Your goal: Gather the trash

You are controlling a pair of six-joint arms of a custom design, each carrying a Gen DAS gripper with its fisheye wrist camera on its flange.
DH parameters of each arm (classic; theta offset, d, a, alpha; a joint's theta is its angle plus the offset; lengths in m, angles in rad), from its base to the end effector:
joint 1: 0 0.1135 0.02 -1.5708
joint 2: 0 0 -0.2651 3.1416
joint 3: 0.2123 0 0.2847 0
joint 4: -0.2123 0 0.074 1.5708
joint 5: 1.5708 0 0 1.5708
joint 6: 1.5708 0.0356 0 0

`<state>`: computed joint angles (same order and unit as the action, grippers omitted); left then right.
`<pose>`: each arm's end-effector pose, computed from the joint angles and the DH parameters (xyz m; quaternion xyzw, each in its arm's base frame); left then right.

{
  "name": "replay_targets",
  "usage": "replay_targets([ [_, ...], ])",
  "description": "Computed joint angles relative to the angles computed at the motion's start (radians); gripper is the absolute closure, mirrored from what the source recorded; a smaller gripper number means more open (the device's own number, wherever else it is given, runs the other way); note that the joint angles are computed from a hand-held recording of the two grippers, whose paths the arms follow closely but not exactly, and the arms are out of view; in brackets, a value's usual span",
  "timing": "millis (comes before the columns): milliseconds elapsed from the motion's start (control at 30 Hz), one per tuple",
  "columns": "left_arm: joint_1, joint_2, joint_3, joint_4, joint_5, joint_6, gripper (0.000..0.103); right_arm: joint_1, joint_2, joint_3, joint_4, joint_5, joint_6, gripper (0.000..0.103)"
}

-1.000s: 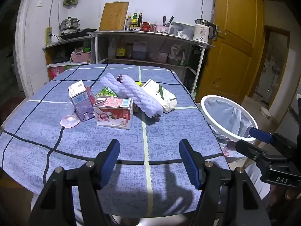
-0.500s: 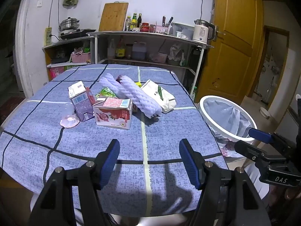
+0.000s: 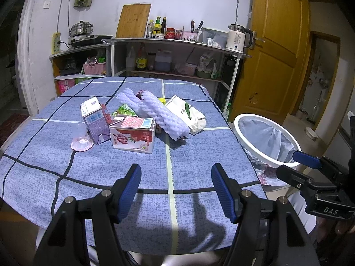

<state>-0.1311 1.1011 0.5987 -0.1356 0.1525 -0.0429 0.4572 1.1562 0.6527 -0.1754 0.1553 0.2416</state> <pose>0.2576 -0.0394 0.2034 0.0735 0.8882 -0.1067 0.4408 0.2455 0.1146 0.2058 -0.0635 0.8979 0.0815 0.4280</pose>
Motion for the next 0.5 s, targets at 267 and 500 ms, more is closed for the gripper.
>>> replay_targets([
  [267, 0.004, 0.001, -0.001, 0.003, 0.005, 0.001, 0.035, 0.006, -0.008, 0.008, -0.016, 0.008, 0.004, 0.023],
  [500, 0.004, 0.0, -0.002, 0.004, 0.006, 0.001, 0.035, 0.006, -0.008, 0.008, -0.016, 0.008, 0.004, 0.023],
])
